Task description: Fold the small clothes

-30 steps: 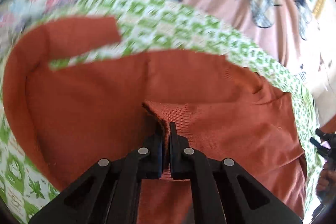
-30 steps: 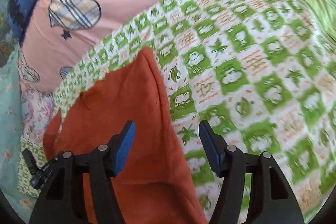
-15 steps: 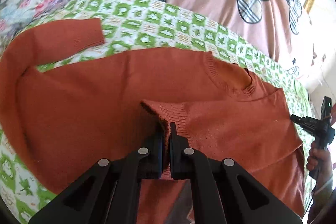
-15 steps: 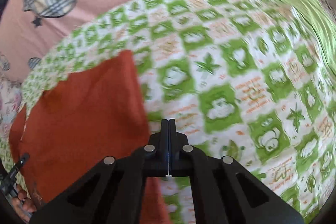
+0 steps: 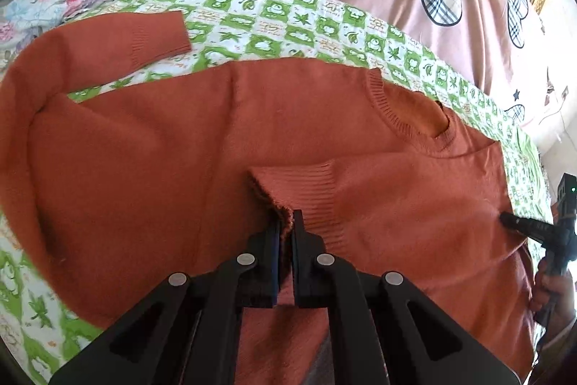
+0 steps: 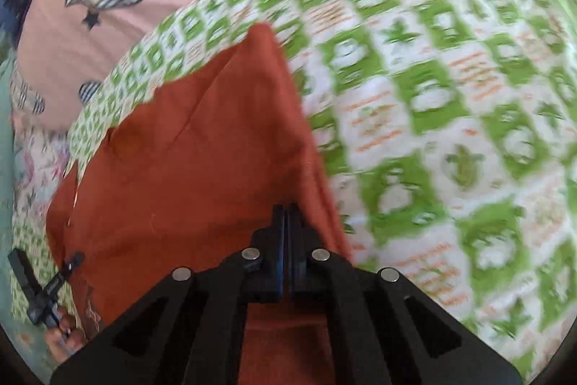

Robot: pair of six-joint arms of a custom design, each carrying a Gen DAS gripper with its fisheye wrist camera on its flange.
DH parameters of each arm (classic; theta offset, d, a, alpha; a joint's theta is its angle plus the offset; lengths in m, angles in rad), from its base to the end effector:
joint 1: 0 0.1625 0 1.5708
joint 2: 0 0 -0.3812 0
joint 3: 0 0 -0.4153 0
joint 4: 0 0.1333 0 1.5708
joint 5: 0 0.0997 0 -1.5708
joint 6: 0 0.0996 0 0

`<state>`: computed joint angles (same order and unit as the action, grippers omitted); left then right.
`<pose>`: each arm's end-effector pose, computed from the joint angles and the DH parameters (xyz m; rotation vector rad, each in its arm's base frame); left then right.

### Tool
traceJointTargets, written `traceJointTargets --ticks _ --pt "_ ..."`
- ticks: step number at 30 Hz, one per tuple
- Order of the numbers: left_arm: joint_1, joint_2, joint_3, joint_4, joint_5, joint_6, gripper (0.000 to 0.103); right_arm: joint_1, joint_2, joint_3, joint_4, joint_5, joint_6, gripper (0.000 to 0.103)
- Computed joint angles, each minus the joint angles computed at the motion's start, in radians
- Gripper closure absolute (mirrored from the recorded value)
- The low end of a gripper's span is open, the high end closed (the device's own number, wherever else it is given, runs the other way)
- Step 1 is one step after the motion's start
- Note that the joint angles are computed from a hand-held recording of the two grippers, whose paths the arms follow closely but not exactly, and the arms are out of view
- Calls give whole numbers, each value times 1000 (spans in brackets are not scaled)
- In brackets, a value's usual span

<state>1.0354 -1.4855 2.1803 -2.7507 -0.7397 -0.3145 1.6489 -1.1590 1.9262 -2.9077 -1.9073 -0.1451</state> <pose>-0.0624 -0.5106 0.2635 0.0041 2.4120 -0.9767 0.1458 -0.5766 0.1982 0.1665 -2.6866 0.7715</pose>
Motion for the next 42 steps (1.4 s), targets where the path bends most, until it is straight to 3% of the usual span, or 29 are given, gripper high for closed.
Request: traceJointTargets --ticks 2,6,9,11,13,15,17,20,23,24,25,27,30,33,38,42 --pt "-10 -42 20 51 41 -20 98 16 -40 40 -1 39 -17 94" --pt "-36 -134 50 125 115 -44 98 56 -104 124 17 118 -49 55" --pt "-57 -170 28 164 201 6 92 89 -94 136 52 144 -52 53" --pt "-60 -167 -12 180 264 56 71 103 -110 173 59 155 -43 52" --pt "-52 -134 -73 127 342 171 29 110 -111 199 54 158 -30 51" --pt "-25 -93 -144 93 382 260 4 110 -101 208 54 154 -15 49" --pt "26 -46 -241 130 368 325 2 102 -94 217 60 156 -3 49" --pt "94 27 -359 268 362 327 2 93 -81 214 74 150 17 49" --pt "165 118 -462 396 386 302 4 90 -91 219 76 160 20 49" --pt "181 135 -478 412 377 295 19 93 -93 220 73 159 18 49" --pt "197 146 -491 428 349 287 58 94 -95 220 73 162 15 49" --pt "223 149 -514 491 270 228 96 96 -98 216 76 170 9 49" --pt "201 123 -448 371 278 259 98 103 -100 215 71 190 4 49" --pt "150 46 -356 295 230 244 98 112 -105 218 65 213 0 49" --pt "-10 -83 -204 194 148 244 98 120 -136 242 51 248 0 49" --pt "-118 -83 -149 105 85 256 98 118 -170 270 43 245 9 49"
